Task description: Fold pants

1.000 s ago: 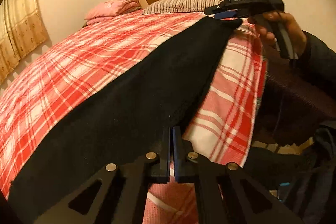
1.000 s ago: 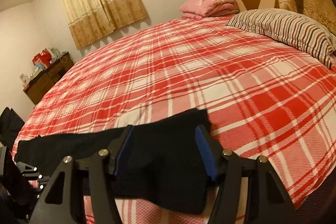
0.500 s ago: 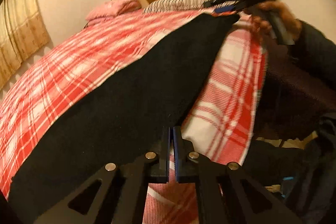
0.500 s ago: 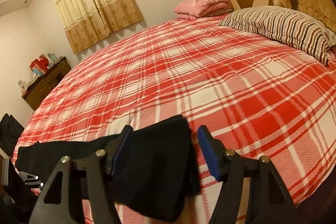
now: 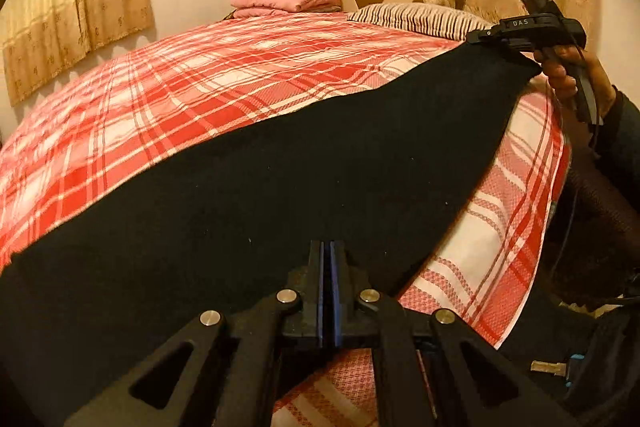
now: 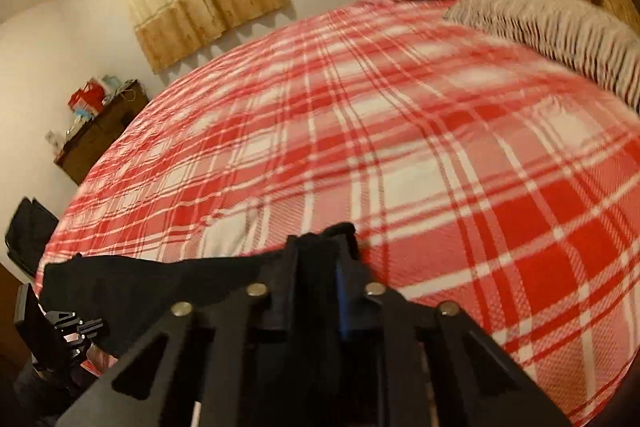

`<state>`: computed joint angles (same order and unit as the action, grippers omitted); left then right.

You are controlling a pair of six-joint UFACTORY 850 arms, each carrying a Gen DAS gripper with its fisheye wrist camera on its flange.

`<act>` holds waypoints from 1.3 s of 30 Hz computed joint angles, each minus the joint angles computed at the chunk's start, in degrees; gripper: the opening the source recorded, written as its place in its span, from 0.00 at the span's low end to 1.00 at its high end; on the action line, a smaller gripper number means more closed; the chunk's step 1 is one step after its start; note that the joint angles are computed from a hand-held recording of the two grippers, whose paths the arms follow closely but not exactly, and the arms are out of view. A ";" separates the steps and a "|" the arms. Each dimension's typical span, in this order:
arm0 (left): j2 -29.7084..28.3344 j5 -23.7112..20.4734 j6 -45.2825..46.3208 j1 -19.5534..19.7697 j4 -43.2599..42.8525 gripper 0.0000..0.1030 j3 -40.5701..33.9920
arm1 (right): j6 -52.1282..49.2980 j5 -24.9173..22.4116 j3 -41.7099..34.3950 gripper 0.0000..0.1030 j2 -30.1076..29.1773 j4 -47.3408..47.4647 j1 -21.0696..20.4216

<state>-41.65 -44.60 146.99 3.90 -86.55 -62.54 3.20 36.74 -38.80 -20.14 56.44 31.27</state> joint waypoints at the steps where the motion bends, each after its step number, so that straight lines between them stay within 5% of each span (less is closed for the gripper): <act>1: -0.27 -0.38 -1.01 0.06 0.47 0.03 -0.34 | -2.77 0.94 -0.41 0.16 0.21 2.31 0.58; 7: -0.24 -0.75 -0.92 0.08 -0.83 0.03 0.30 | -14.03 2.59 -4.03 0.15 -1.24 10.93 0.53; 12: 0.04 -0.41 0.33 0.11 -2.63 0.03 0.83 | -8.93 -4.86 -4.10 0.24 -3.14 5.94 -3.59; 14: 1.11 0.34 2.81 -0.03 -5.10 0.03 2.20 | -13.03 -1.98 -3.13 0.68 -1.65 11.41 -1.75; 15: 1.93 0.64 5.68 -0.12 -7.57 0.03 3.41 | -17.52 -0.14 -2.94 0.72 -0.94 16.94 -0.41; 18: 3.31 -0.56 10.62 0.11 -11.09 0.03 5.54 | -23.65 4.91 -1.42 0.72 1.40 26.47 3.23; 22: 3.58 -0.55 10.09 -0.35 -10.43 0.03 6.04 | -23.88 6.68 -0.84 0.72 3.41 26.40 6.73; 30: 2.76 2.46 4.20 -1.16 -8.13 0.04 4.75 | -25.01 -3.71 -6.01 0.54 -3.36 21.05 6.69; 32: 3.27 2.84 5.35 -1.35 -9.48 0.04 5.40 | -27.76 -1.71 -6.04 0.46 -4.39 23.84 7.80; 39: 5.77 2.37 11.94 -0.72 -17.49 0.04 7.89 | -30.70 0.34 -7.01 0.50 -3.31 28.03 8.88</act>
